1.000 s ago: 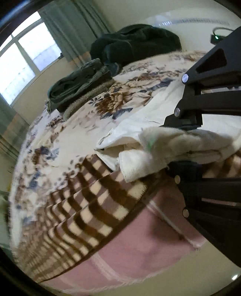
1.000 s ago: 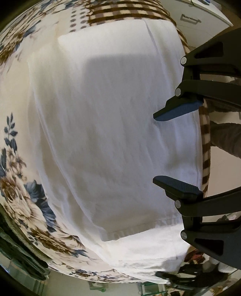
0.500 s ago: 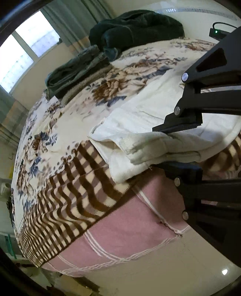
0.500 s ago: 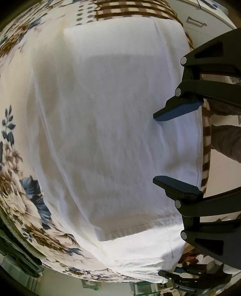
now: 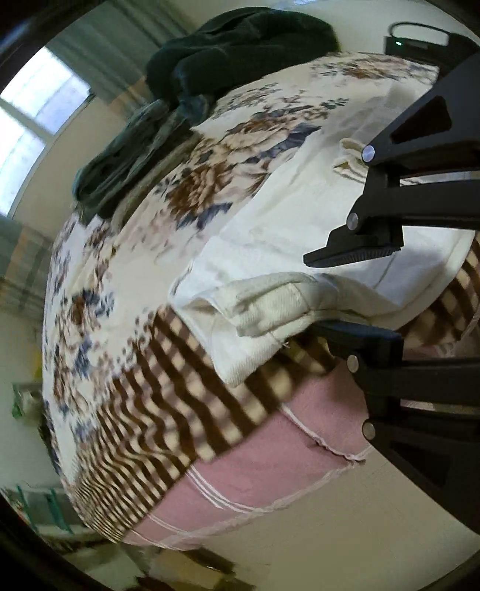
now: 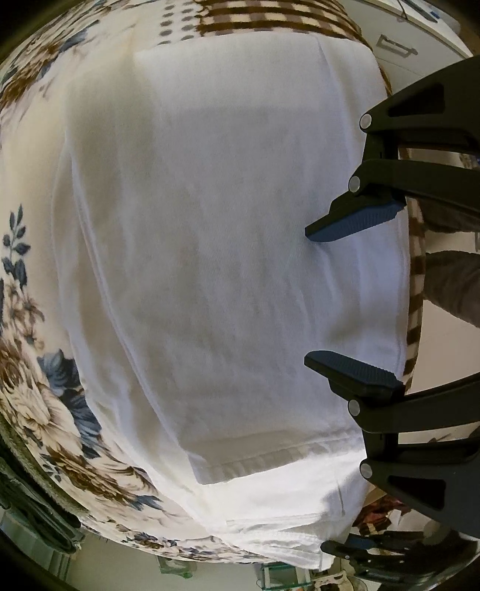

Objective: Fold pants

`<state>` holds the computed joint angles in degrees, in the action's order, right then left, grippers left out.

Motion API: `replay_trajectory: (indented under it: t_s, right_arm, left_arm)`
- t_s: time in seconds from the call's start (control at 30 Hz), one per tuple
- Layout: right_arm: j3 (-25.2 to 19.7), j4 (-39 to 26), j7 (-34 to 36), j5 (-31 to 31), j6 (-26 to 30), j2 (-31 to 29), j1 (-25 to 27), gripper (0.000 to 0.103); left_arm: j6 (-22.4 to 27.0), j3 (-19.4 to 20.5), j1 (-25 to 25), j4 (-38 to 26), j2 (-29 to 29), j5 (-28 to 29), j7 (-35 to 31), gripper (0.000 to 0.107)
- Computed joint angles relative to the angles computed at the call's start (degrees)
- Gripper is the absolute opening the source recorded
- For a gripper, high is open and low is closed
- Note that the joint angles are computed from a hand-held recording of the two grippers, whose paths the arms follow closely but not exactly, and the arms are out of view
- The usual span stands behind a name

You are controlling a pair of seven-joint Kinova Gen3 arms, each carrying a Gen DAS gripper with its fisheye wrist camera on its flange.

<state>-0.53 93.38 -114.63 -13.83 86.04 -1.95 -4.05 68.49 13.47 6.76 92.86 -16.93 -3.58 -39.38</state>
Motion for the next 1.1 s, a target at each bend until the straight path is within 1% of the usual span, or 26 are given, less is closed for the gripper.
replay_trajectory:
  t_s: [0.03,0.07,0.1,0.13,0.2,0.27,0.33,0.4,0.43,0.47,0.5,0.53,0.57,0.63,0.67,0.7,0.77,0.83,0.87,0.93,1.0,1.03,1.1]
  right_arm:
    - [-0.02,-0.08,-0.01,-0.02,-0.02,0.08,-0.03,0.064]
    - [0.00,-0.24,0.17,-0.06,0.01,0.27,-0.04,0.064]
    - [0.05,-0.33,0.36,-0.12,-0.01,0.41,0.00,0.064]
    - [0.16,-0.37,0.56,-0.25,-0.11,0.46,0.11,0.064]
    - [0.31,-0.39,0.92,-0.45,-0.16,0.53,0.30,0.064]
    - [0.57,-0.26,1.34,-1.01,-0.29,0.49,0.63,0.064]
    - [0.84,-0.20,1.90,-1.53,-0.22,0.44,1.01,0.064]
    - [1.12,-0.03,2.43,-2.08,-0.22,0.36,1.43,0.064]
    - [1.25,0.15,2.59,-2.34,-0.31,0.28,1.64,0.064]
    - [1.41,0.32,2.91,-2.58,-0.29,0.17,1.88,0.064]
    - [1.46,0.46,3.01,-2.77,-0.33,0.07,2.03,0.064]
    - [1.57,0.57,3.26,-2.93,-0.28,-0.07,2.21,0.064]
    - [1.54,0.53,3.26,-2.93,-0.22,-0.11,2.28,0.064]
    - [1.67,0.55,3.36,-2.74,-0.09,-0.48,2.54,0.064]
    - [1.74,0.58,3.29,-2.64,-0.11,-0.68,2.67,0.064]
    - [1.90,0.71,3.21,-2.54,-0.13,-1.07,2.90,0.064]
    - [2.38,0.96,3.22,-2.61,0.08,-1.76,3.46,0.064]
    - [3.30,1.39,3.60,-2.73,0.36,-2.80,4.46,0.064]
    - [3.62,1.46,3.65,-2.61,0.65,-3.13,4.89,0.064]
    - [4.81,1.50,3.78,-2.77,1.71,-3.91,6.21,0.064]
    - [6.01,1.19,3.82,-3.03,2.83,-4.71,7.66,0.064]
    - [6.79,0.82,3.81,-3.11,3.50,-5.50,8.57,0.064]
    - [8.38,-0.34,4.16,-2.56,5.00,-7.11,10.39,0.064]
  left_arm:
    - [-0.68,0.47,-0.92,0.29,0.16,0.44,-0.64,0.025]
    - [-1.63,1.04,-2.90,0.89,0.17,1.61,-1.63,0.025]
    - [-2.87,0.58,-4.25,1.78,0.35,3.01,-2.32,0.026]
    - [-4.08,-0.95,-5.00,2.81,0.30,5.34,-3.80,0.027]
    - [-7.94,-6.19,-4.78,6.16,0.56,10.00,-6.11,0.027]
    - [-10.47,-11.50,-3.54,8.97,1.37,14.66,-7.69,0.030]
    - [-13.88,-16.81,-1.43,12.95,1.07,19.32,-7.22,0.032]
    - [-16.89,-22.12,1.24,16.49,-0.56,23.98,-9.69,0.032]
    - [-17.66,-23.71,1.62,17.53,-0.95,26.31,-11.72,0.032]
    - [-18.47,-24.24,1.30,18.60,-1.56,27.90,-12.82,0.032]
    - [-19.23,-23.71,0.52,19.32,-2.16,28.56,-12.98,0.031]
    - [-19.07,-22.12,-0.90,19.09,-2.23,28.28,-12.96,0.027]
    - [-18.56,-19.46,-2.87,18.28,-2.38,27.08,-12.75,0.022]
    - [-18.09,-14.15,-5.69,16.38,-3.07,23.19,-11.07,0.019]
    - [-17.53,-12.04,-6.55,15.09,-3.53,21.44,-10.46,0.017]
    - [-17.33,-10.98,-7.02,14.30,-3.98,20.62,-10.25,0.016]
    - [-15.18,-9.40,-5.90,10.06,-3.91,17.99,-10.02,0.011]
    - [-13.46,-7.42,-3.94,4.75,-3.08,15.58,-11.13,0.010]
    - [-13.57,-5.52,-3.39,2.09,-2.92,15.07,-12.84,0.010]
    - [-11.94,-3.61,-0.89,-3.22,-1.32,12.86,-14.51,0.010]
    - [-11.36,-0.13,0.73,-8.52,0.37,11.59,-16.45,0.010]
    - [-10.39,0.85,2.25,-11.18,1.67,10.46,-16.67,0.009]
    - [-9.91,5.06,4.60,-16.49,4.37,8.24,-17.94,0.009]
